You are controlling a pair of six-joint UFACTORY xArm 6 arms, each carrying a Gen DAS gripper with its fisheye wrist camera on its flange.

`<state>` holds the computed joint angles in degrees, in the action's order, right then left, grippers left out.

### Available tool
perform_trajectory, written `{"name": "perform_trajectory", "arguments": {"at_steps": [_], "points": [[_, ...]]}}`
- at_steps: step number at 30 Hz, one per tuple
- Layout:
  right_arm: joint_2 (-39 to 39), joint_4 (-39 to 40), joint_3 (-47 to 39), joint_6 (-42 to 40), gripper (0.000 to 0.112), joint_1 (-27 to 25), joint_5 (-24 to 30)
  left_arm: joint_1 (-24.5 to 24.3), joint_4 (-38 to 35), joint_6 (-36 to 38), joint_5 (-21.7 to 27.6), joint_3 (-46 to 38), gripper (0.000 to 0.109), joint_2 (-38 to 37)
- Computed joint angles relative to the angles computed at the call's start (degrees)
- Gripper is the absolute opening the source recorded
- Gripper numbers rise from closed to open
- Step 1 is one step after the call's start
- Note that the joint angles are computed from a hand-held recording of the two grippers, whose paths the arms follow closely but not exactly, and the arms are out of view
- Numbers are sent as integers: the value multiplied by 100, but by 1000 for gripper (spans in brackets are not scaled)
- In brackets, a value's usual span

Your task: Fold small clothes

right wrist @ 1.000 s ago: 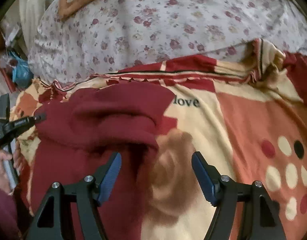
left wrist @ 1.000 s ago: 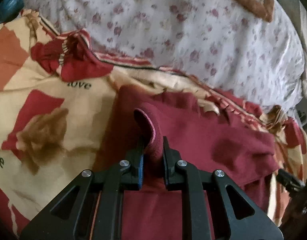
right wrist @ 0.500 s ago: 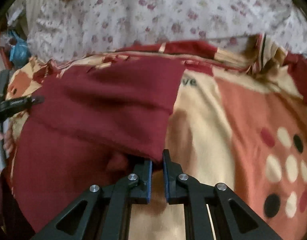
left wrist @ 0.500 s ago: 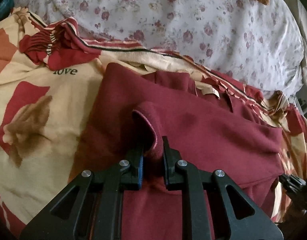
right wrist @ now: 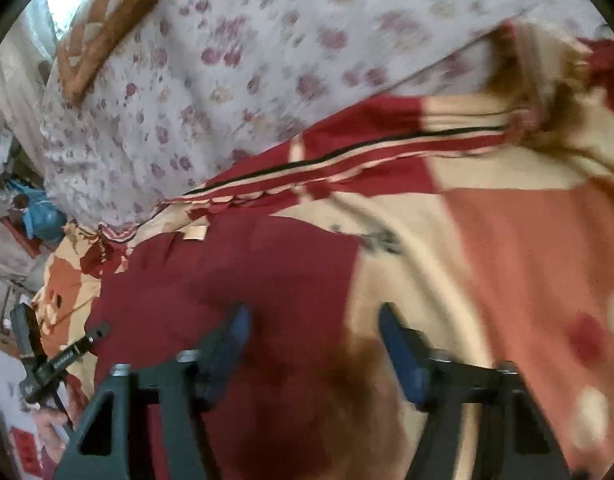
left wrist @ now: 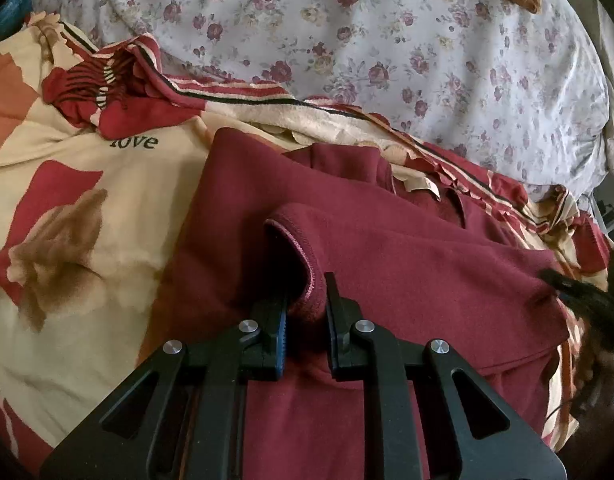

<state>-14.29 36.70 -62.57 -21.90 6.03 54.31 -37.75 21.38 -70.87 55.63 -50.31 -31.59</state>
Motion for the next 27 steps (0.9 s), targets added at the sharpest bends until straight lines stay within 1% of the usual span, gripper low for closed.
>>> {"name": "perform_trajectory", "arguments": {"at_steps": [1,2,3,4,5,6,7,8,9,10,12,13,15,16,17,18,21,22,23,24,25,26,27], "points": [[96,-234,-45,6,19,137,-265,-6,-11,26,-4,3,14,-5],[61,-477,-16,161,15,222,-531,8,-21,78,-34,16,15,-10],[56,-726,-10,382,14,272,-712,10,-21,108,-63,36,15,-18],[71,-1200,30,823,10,322,-936,0,18,107,-71,60,15,-25],[111,-1643,144,1175,1,297,-1213,15,20,117,-97,83,15,-25],[197,-1846,262,1315,1,163,-1396,36,12,124,-145,116,15,-35],[237,-1810,276,1402,1,97,-1339,32,15,108,-154,119,15,-40],[188,-1534,264,1358,1,9,-1043,33,21,92,-189,149,16,-70],[89,-1018,276,1075,1,-120,-823,37,27,85,-234,182,16,-102],[-85,-720,350,717,1,-199,-747,39,20,94,-248,194,16,-119],[-444,-699,486,299,2,-145,-723,39,16,87,-255,192,16,-137],[-583,-695,482,142,3,-93,-575,32,16,43,-237,182,16,-143],[-810,-762,506,31,15,39,-383,-26,78,-107,-104,138,24,-184],[-875,-768,542,-8,24,112,-399,-73,164,-227,-39,133,26,-231],[-985,-722,606,-162,27,223,-429,-120,242,-322,25,140,32,-293],[-1033,-772,661,-208,27,339,-519,-160,305,-386,67,136,37,-322],[-975,-1087,764,-83,27,622,-780,-320,517,-483,286,74,46,-381],[-885,-1429,749,141,27,722,-832,-355,574,-511,328,56,50,-380],[-675,-1955,736,479,27,809,-940,-380,634,-556,338,57,58,-376],[-541,-2240,723,728,27,851,-1011,-386,661,-572,334,70,61,-367],[-435,-2286,704,842,27,863,-1085,-392,694,-581,379,49,61,-302],[-324,-2092,668,829,27,821,-1168,-410,725,-577,473,16,61,-230],[-285,-1987,606,821,27,774,-1105,-431,761,-558,548,-19,61,-154]]}}
